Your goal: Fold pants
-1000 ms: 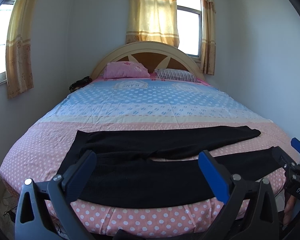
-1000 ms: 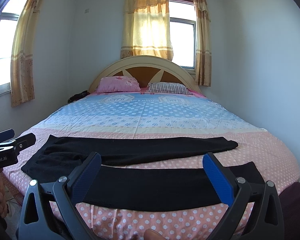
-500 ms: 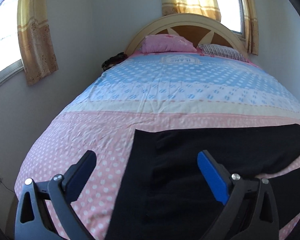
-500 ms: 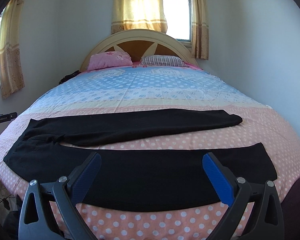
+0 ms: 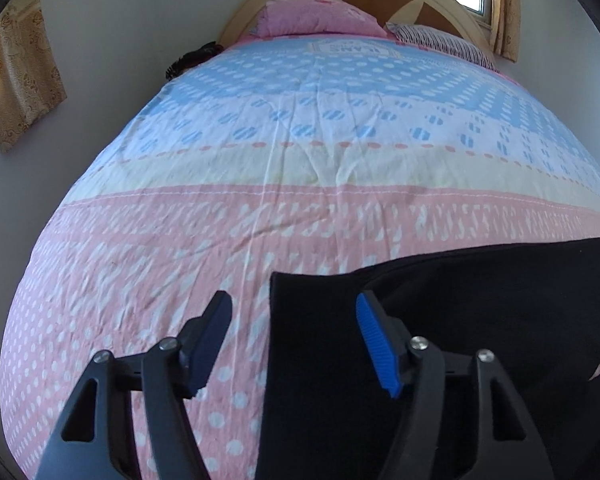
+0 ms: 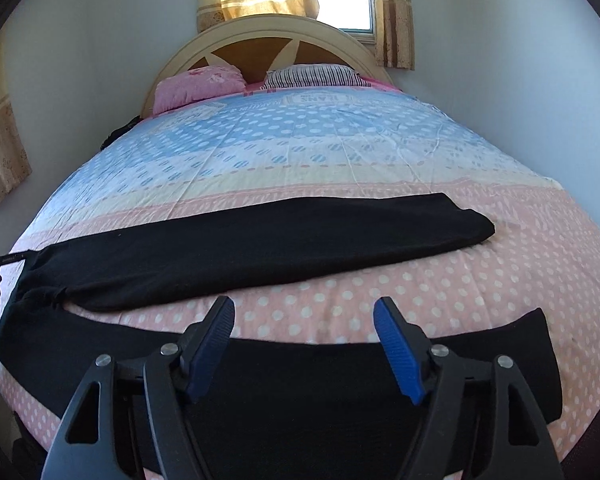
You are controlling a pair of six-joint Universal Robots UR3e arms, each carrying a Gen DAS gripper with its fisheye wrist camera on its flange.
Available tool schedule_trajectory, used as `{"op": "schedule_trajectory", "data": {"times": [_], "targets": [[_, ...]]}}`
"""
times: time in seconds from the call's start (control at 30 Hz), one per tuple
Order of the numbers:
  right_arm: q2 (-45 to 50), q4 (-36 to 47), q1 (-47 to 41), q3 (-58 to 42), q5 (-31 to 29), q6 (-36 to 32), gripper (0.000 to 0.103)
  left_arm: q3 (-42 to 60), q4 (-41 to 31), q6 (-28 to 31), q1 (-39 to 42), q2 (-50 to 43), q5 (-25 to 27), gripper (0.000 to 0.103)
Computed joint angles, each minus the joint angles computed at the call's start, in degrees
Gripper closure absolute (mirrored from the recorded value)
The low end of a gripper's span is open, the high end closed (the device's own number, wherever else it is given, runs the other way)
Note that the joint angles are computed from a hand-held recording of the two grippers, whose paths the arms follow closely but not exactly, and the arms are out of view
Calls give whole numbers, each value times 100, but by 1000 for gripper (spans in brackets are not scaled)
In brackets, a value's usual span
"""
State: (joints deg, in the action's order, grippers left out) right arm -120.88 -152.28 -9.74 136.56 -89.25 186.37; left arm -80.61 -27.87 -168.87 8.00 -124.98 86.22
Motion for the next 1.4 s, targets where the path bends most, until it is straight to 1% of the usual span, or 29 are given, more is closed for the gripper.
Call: {"op": "schedule_trajectory", "data": {"times": [0.03,0.07,0.1,0.17,0.23,0.37,0.5,0.57,0.63,0.73,0.83,0.93,1.0,1.03,1.07,1.1,1.13,1.17,1.2,1.3,1.4], "targets": [[67,18,-249,-30,137,-113,30,173,-117,8,-24,-123,41,42],[134,42,-516,-66,280,-233,30,301,-239,25,-11,-202,3,47],[216,73,-776,-117,414,-348,30,384,-323,33,17,-262,-86,55],[380,122,-1304,-226,660,-540,30,425,-390,91,128,-308,-409,65],[553,210,-1842,-359,921,-693,30,337,-259,104,128,-292,-435,66],[1258,77,-2642,-738,1124,-948,30,408,-98,184,125,-410,-480,67],[2244,98,-3050,-1447,1213,-976,32,596,-165,195,164,-520,-565,68],[2728,145,-3110,-1855,1225,-954,32,667,-187,229,121,-552,-473,68],[3189,226,-3141,-2279,1301,-1000,32,826,-289,234,63,-605,-325,65],[3899,355,-3056,-2961,1363,-983,32,1037,-458,275,11,-685,-213,65],[4560,701,-2944,-3675,1406,-992,32,1113,-553,377,-34,-710,-126,64],[5066,825,-2799,-4168,1303,-1030,32,1214,-758,448,25,-715,-258,65],[5321,886,-2713,-4397,1229,-1041,32,1334,-938,421,129,-749,-481,65],[5421,921,-2688,-4483,1235,-1054,37,1313,-932,418,191,-752,-626,66],[5497,939,-2646,-4551,1195,-1074,48,1289,-917,418,218,-753,-696,68],[5539,912,-2590,-4583,1092,-1107,62,1222,-850,453,216,-734,-716,71],[5553,896,-2569,-4591,1058,-1137,70,1148,-756,521,208,-709,-735,74],[5546,924,-2590,-4585,1132,-1150,81,1069,-691,608,203,-679,-790,86],[5505,939,-2631,-4549,1227,-1152,86,955,-590,677,195,-635,-846,89],[5281,840,-2652,-4315,1249,-1195,92,796,-282,827,69,-597,-632,91],[4833,551,-2682,-3861,1355,-1254,93,661,-203,757,145,-441,-758,92]]}}
